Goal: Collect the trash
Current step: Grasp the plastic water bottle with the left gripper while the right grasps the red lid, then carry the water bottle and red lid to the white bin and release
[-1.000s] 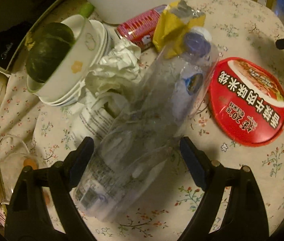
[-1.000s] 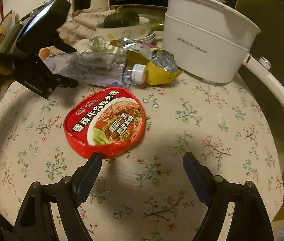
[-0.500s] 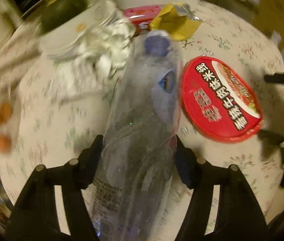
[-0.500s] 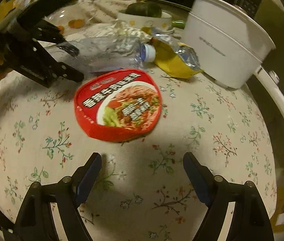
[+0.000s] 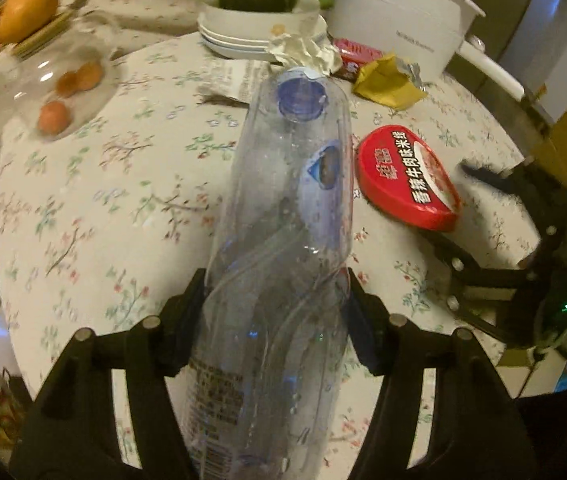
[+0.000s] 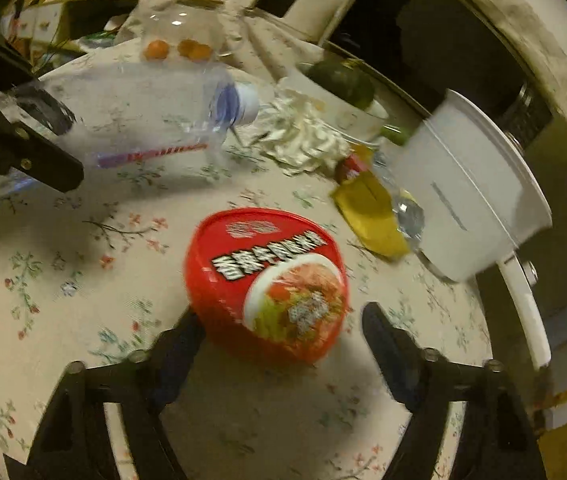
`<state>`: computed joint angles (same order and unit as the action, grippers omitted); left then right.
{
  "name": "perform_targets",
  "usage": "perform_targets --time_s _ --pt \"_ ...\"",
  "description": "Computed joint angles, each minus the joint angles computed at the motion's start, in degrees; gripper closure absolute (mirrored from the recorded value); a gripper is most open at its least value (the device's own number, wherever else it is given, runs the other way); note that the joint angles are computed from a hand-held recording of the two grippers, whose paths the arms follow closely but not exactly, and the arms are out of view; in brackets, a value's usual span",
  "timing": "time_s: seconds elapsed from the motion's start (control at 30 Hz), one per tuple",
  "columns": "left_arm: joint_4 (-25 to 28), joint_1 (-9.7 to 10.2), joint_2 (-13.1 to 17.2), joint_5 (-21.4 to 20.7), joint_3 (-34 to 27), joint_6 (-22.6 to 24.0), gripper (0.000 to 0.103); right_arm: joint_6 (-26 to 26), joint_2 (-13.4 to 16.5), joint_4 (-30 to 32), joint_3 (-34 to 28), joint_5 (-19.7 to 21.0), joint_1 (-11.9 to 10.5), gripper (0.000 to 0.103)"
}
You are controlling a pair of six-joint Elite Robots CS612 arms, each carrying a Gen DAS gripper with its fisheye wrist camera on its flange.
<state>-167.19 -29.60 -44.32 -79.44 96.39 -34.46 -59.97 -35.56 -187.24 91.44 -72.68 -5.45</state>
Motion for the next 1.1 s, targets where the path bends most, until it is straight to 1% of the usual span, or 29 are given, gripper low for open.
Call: perform_targets --time_s 0.03,0.07,0.1,0.2,0.3,0.37,0.5,0.6,0.63,0.7,0.83,0.9,1.1 --pt "-0.1 -0.03 0.0 0.2 -0.1 -0.7 0.038 -0.4 -0.1 1.1 -0.1 -0.7 0.3 0.067" --pt "-0.2 0.2 0.0 0.1 -0.3 -1.2 0.038 -0.2 -0.2 0.5 0.0 -1.0 0.5 0.066" --pt "-0.8 -0.06 -0.6 0.5 0.4 -2.7 0.038 0.0 -0.4 0.0 0.4 -0.5 0.5 0.069" --pt "-2.3 -0.55 -1.3 1.1 1.6 -4.2 0.038 1.3 -1.4 -0.1 1.3 0.4 0.2 0.079" --pt "-5.0 -1.26 -2.3 1.8 3.4 -6.9 0.038 3.3 -3.6 3.1 2.7 2.1 -0.6 0.086" --pt "-6.7 -1.67 -2.6 1.9 4.1 -8.2 0.038 4.5 -5.0 5.3 3.5 3.1 -1.1 0.087" --pt "-8.1 -2.97 -3.4 3.9 5.6 -8.8 0.038 7.3 -7.4 9.3 5.0 4.0 -2.2 0.088" --pt "-9.6 -3.68 -3.8 4.3 6.6 -9.4 0.038 9.8 -8.9 12.8 5.6 5.2 -3.4 0.09" --pt "-10.2 -3.92 -3.9 4.5 6.9 -9.4 0.038 10.9 -9.5 14.4 5.7 5.9 -3.9 0.093" --pt "-10.8 -4.37 -4.1 5.4 7.4 -9.5 0.038 12.9 -10.5 17.5 6.0 7.7 -5.1 0.094" --pt "-11.5 -5.28 -4.3 7.4 7.7 -7.6 0.038 14.6 -11.5 18.5 6.8 8.2 -6.6 0.094" --pt "-11.8 -5.66 -4.4 8.0 7.8 -7.0 0.038 14.9 -11.9 17.7 7.3 7.7 -7.2 0.094" --pt "-13.4 -5.84 -3.8 6.3 7.2 -5.9 0.038 16.1 -12.9 17.3 8.2 8.8 -9.2 0.094"
